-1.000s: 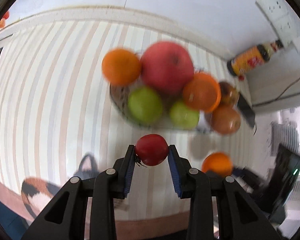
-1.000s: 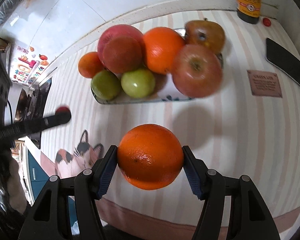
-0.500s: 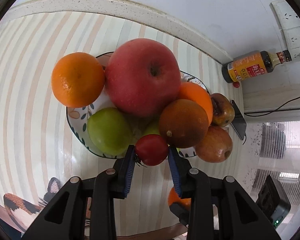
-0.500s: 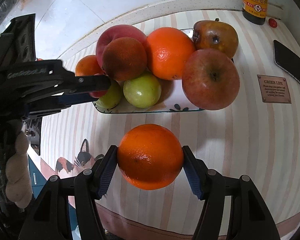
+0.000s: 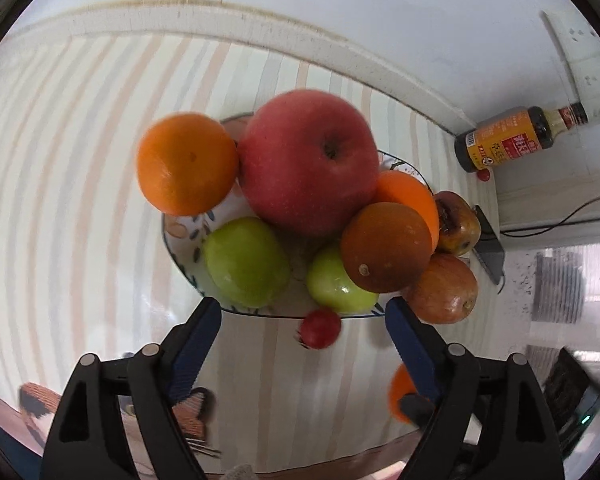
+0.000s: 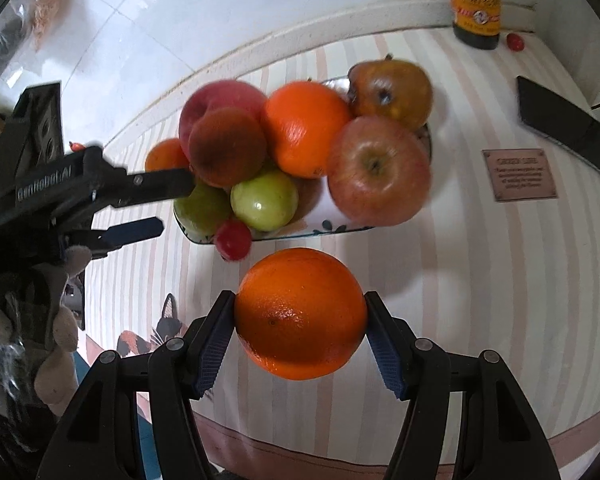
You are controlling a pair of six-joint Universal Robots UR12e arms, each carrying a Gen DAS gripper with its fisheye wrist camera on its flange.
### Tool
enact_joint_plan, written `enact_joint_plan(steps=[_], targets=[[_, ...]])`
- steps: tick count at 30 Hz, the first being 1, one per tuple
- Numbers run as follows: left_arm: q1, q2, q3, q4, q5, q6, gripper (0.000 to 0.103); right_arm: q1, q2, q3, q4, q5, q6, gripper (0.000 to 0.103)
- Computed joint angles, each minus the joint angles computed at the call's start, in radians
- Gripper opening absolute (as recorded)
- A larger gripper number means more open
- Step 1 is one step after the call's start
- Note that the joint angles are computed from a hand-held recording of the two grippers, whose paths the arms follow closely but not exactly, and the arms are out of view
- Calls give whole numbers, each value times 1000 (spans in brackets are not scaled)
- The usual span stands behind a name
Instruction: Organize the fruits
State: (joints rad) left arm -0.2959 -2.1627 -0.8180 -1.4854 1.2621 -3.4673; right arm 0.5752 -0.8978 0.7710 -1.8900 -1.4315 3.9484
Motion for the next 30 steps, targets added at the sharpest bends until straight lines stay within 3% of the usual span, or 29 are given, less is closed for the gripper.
enact_joint_plan(steps=[2, 5, 9, 13, 17, 20, 21, 23, 26, 30], targets=[[-9, 13, -8, 26, 57, 17, 86, 0, -8, 3, -3, -17, -2, 67], [-22, 30, -24, 72, 156, 38, 96, -3, -13, -8, -14, -44, -3, 67], [-37, 56, -63, 116, 258, 82, 96, -12, -6, -42, -8, -75, -11, 67], [-56, 112, -161, 90, 245, 135, 96, -20, -52, 18, -18, -72, 12, 67], [-94, 103, -185, -42, 131, 230, 95, -13, -124, 135, -3, -78, 56, 67], [-121, 71, -166, -95, 91, 276, 89, -15, -169, 224, 9, -54, 95, 67], [-129, 63, -159, -96, 100, 287, 73, -18, -182, 254, 10, -47, 105, 67], [-137, 54, -156, -86, 86, 315, 63, -20, -206, 303, 7, -39, 129, 67], [-147, 55, -153, -69, 89, 359, 39, -18, -234, 350, -2, -53, 156, 67], [-154, 43, -126, -105, 93, 403, 37, -16, -256, 385, -35, -77, 186, 67]])
